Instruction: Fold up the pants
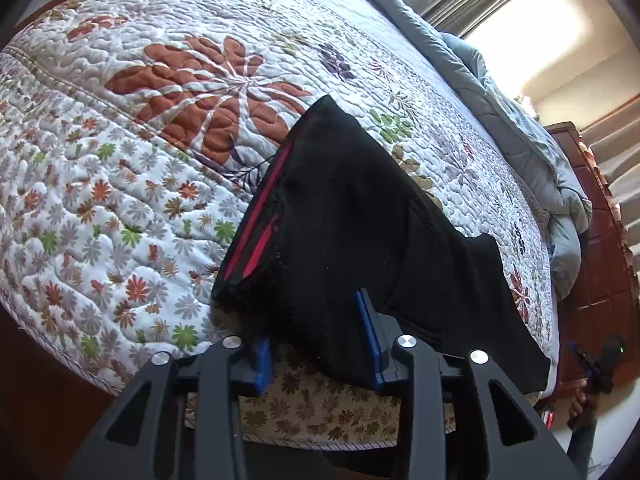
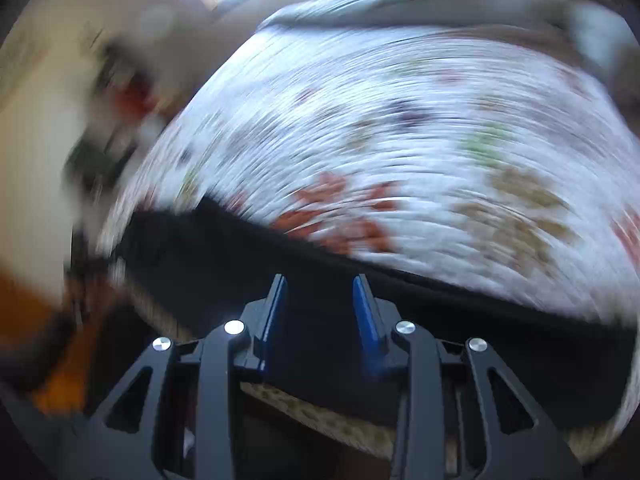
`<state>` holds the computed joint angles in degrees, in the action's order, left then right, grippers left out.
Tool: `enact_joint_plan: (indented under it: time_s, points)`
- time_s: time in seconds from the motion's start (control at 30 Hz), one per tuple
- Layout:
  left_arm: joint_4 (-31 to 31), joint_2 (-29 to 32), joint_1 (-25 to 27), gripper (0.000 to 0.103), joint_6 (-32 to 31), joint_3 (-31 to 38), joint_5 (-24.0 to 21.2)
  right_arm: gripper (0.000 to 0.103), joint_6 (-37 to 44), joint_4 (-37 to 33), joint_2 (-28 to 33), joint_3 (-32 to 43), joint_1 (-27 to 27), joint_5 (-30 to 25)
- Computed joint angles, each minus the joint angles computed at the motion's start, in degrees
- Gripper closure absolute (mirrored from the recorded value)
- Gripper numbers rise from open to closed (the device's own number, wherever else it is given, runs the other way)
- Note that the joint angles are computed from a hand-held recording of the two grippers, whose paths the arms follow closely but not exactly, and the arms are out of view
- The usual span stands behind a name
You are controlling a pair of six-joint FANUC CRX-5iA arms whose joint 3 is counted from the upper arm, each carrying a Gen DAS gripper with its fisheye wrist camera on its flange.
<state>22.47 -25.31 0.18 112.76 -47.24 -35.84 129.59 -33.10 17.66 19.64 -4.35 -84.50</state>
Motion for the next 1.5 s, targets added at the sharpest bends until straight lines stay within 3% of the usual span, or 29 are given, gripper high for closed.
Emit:
enact_joint_plan:
  time_s: [0.1,0.23,0.4,0.6,0.73,0.77,0.83,0.87,0.93,1.03,1.1,1.17,1.23,1.33,1.4,1.5]
  points:
    - [2.76,-0.46,0.0,0.053,-2.49,-1.54,1.99,0.071,8.43,7.72,3.5,0.2,9.19,1.19]
    - [3.55,0.06,-0.69,0.044,-4.62,-1.59,3.17,0.074,11.4,13.08,10.79,5.3,13.52,-0.95]
    - [2.86,0.75,-1.58,0.034,-3.77,-1.18,4.5,0.075,13.62,15.13,13.53,7.94,13.99,-3.51]
    - [0.91,1.69,-2.58,0.03,-1.18,-0.69,6.15,0.077,14.81,15.33,15.59,10.61,13.22,-7.48]
    - [0.5,1.92,-2.64,0.03,-0.54,-0.4,6.03,0.098,14.2,14.96,16.68,12.65,12.5,-9.13]
    - [-0.11,2.11,-2.61,0.033,0.05,-0.1,5.78,0.1,13.59,14.84,17.03,13.2,12.47,-9.55]
    - [-6.06,3.5,-2.54,0.064,5.68,2.82,2.5,0.1,13.64,14.72,16.73,12.97,12.45,-8.95]
    - [-5.52,3.62,-1.76,0.088,5.74,2.52,1.98,0.1,13.52,14.89,16.41,12.61,12.49,-8.11]
    - [-0.89,2.02,-0.12,0.088,3.98,-0.77,4.23,0.1,13.17,14.63,16.18,12.48,12.34,-7.26]
    - [-7.69,2.96,-1.74,0.088,9.2,2.22,3.17,0.101,13.29,14.81,15.63,11.36,12.2,-5.35]
    - [-6.89,3.79,-1.86,0.088,7.51,2.32,2.96,0.1,13.26,14.88,15.95,11.5,12.15,-5.97]
    - [-5.37,3.66,-1.42,0.088,5.85,1.45,3.09,0.097,12.62,15.28,16.62,11.78,12.25,-7.0]
    - [-4.11,3.45,-0.96,0.088,4.08,0.95,3.04,0.086,11.3,14.72,15.67,11.32,11.68,-6.03]
    - [-7.06,4.6,-1.95,0.085,4.68,3.3,1.4,0.076,5.54,7.92,14.99,15.33,5.72,-7.37]
    - [-7.38,4.38,-2.49,0.07,4.26,3.56,1.62,0.07,-0.36,4.7,14.19,16.65,1.04,-5.91]
    - [-5.64,2.58,-3.55,0.047,4.05,1.62,5.35,0.069,-10.94,2.35,14.07,17.87,-6.34,-3.61]
